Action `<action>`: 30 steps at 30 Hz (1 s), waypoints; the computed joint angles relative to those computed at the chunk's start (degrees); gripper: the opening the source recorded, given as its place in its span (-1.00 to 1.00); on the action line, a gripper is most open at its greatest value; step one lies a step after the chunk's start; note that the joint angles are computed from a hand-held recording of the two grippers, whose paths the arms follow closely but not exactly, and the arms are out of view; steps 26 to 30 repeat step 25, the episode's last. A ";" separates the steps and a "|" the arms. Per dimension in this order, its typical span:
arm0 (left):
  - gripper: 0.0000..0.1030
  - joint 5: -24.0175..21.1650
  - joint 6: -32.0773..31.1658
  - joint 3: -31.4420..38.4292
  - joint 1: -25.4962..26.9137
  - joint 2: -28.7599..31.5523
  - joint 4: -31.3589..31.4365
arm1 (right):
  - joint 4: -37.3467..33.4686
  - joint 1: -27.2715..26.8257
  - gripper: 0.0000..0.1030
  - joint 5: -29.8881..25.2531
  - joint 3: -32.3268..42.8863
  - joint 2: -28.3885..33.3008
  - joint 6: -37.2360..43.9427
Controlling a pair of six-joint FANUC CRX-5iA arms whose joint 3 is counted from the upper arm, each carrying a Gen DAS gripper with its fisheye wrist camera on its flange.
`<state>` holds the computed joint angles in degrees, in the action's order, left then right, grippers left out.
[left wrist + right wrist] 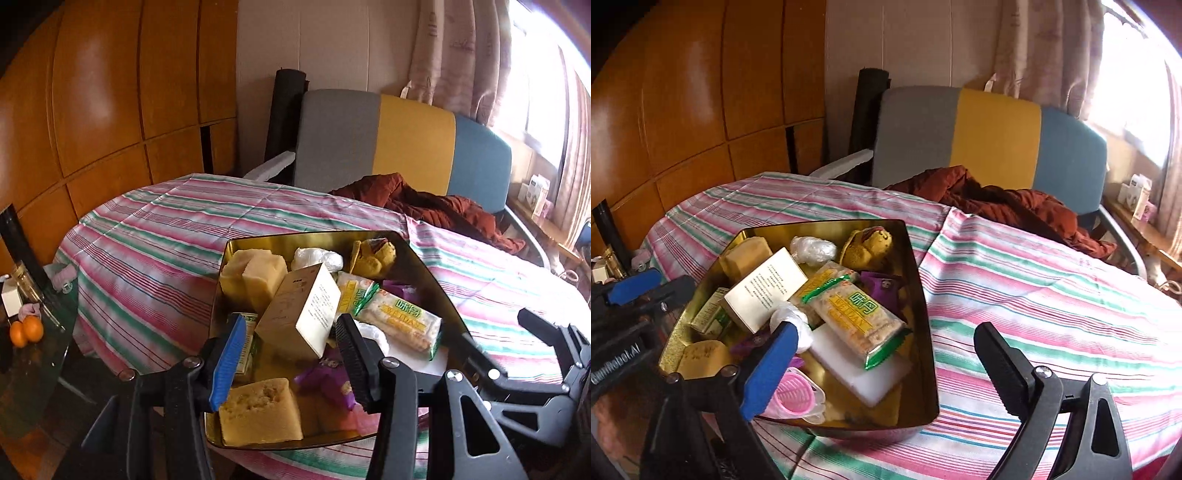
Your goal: Organize objects
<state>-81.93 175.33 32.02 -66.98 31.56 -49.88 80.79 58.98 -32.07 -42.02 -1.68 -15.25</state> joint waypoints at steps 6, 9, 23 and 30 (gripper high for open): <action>0.00 0.13 1.48 -0.22 -0.21 0.02 -0.19 | 0.63 -0.01 0.91 0.60 -0.30 -0.05 -0.13; 0.00 0.24 1.58 -0.46 -0.41 -0.03 -0.62 | 0.81 0.09 0.91 0.68 -0.33 -0.07 -0.23; 0.00 -0.59 1.77 -0.39 -0.50 0.32 -1.21 | -0.06 0.43 0.94 1.04 0.02 0.53 0.68; 0.00 -1.18 1.48 -0.08 -0.63 0.59 -1.52 | 0.17 0.37 0.94 1.08 -0.02 0.52 0.47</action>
